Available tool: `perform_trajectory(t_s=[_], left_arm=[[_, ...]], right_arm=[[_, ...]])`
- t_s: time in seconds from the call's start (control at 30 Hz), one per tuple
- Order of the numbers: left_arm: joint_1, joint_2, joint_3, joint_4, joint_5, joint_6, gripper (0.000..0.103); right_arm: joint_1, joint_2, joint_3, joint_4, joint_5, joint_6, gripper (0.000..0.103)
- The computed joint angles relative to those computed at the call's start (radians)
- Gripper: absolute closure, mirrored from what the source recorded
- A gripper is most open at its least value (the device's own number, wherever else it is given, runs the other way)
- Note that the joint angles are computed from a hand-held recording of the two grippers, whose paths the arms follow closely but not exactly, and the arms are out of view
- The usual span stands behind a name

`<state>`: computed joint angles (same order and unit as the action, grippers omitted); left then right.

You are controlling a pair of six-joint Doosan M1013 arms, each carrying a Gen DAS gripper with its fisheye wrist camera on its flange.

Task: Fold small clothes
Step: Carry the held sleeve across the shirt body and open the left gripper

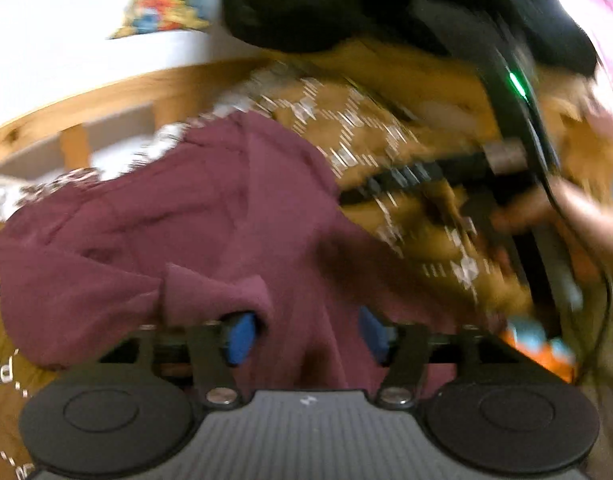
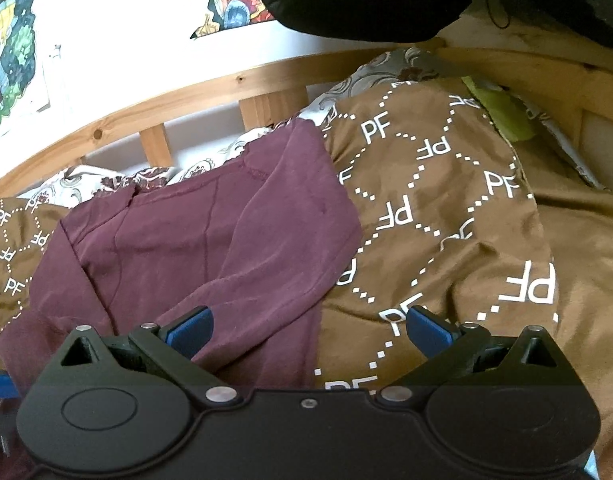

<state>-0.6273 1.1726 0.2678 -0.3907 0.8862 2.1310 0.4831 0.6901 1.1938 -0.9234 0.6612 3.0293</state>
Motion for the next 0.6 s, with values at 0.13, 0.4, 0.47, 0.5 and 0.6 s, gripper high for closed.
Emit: perform_trajectory(t_s=[0.13, 0.4, 0.47, 0.5, 0.6], left_arm=[[-0.023, -0.056, 0.126, 0.074, -0.053, 0.169, 0.036], [-0.06, -0.183, 0.43, 0.242, -0.355, 0.434, 0.036], [-0.064, -0.181, 0.428, 0.304, -0.347, 0.389, 0.029], [-0.062, -0.179, 0.418, 0.292, -0.326, 0.384, 0.027], [-0.051, -0.168, 0.377, 0.193, -0.255, 0.404, 0.022]], right_arm=[[-0.002, -0.001, 0.002, 0.02, -0.008, -0.016, 0.001], [-0.005, -0.002, 0.001, 0.048, -0.012, -0.031, 0.001], [-0.004, -0.003, 0.003, 0.048, -0.016, -0.032, 0.001], [-0.003, -0.004, 0.004, 0.045, -0.017, -0.031, 0.001], [-0.002, -0.006, 0.009, 0.038, -0.029, -0.028, 0.001]])
